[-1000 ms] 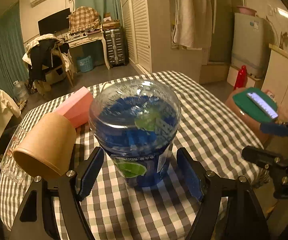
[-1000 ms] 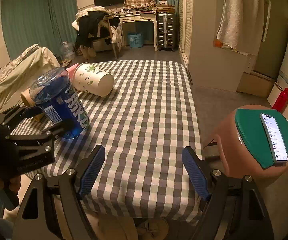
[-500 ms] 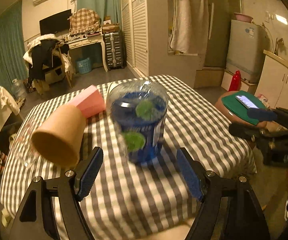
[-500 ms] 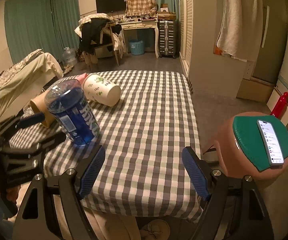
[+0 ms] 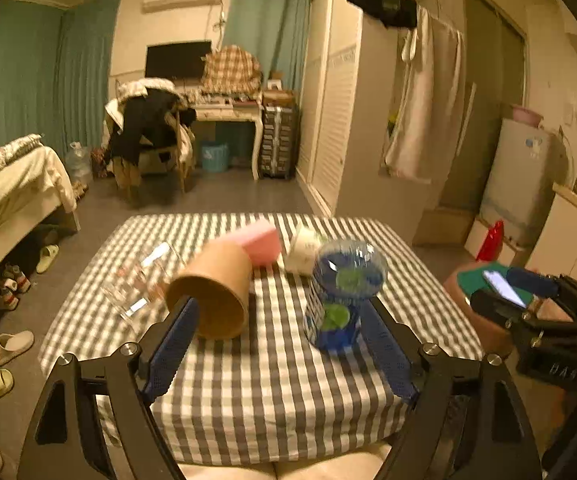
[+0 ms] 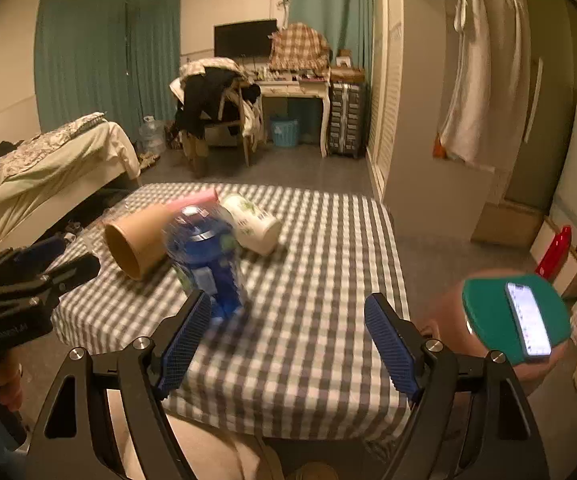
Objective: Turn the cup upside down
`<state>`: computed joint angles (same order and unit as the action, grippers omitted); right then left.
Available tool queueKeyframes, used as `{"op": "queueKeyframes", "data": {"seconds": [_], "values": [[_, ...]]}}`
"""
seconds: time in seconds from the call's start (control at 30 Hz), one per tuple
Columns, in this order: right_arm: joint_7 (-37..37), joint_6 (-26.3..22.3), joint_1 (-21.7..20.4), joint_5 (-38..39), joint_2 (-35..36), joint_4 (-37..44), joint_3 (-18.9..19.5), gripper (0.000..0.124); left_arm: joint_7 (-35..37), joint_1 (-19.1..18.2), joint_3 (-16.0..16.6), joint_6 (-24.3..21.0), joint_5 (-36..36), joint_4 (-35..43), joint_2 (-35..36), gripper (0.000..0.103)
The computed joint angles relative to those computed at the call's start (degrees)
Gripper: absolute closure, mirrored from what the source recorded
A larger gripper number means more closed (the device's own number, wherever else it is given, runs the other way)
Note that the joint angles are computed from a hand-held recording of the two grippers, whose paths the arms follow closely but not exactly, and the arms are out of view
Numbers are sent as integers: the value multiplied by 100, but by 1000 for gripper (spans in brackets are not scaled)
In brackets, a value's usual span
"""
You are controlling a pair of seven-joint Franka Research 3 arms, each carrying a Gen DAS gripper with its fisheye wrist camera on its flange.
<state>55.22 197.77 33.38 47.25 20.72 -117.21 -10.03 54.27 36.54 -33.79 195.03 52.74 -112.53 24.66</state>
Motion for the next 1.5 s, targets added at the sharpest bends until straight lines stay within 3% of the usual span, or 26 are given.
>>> {"op": "queueKeyframes", "data": {"seconds": [0.03,0.13,0.2,0.3,0.43,0.5,0.63,1.13,1.5], "values": [[-98,59,207,144,-3,17,-152,45,22,-61,105,173,-49,-37,-55,17],[-253,287,203,254,-66,-6,-13,41,-30,-473,636,575,-238,-82,-190,15],[-413,478,192,419,-54,28,93,35,51,-836,1091,874,-591,-251,-328,7],[-805,606,295,925,4,155,119,35,-31,-1058,1421,1014,-637,-375,-450,7],[-552,757,-190,673,-68,2,656,28,391,-1709,2116,1214,-1203,-663,-624,3],[-600,858,-262,757,-10,46,745,24,646,-2057,2458,1333,-1547,-819,-675,0],[-313,974,-572,515,43,-18,1021,21,901,-2458,2861,1453,-1815,-996,-719,0],[-86,983,-631,411,149,-52,1033,21,1099,-2670,2976,1391,-2043,-1054,-704,0],[-75,951,-610,394,140,-81,1013,21,1754,-2991,3172,1467,-2781,-1226,-736,0]]}}
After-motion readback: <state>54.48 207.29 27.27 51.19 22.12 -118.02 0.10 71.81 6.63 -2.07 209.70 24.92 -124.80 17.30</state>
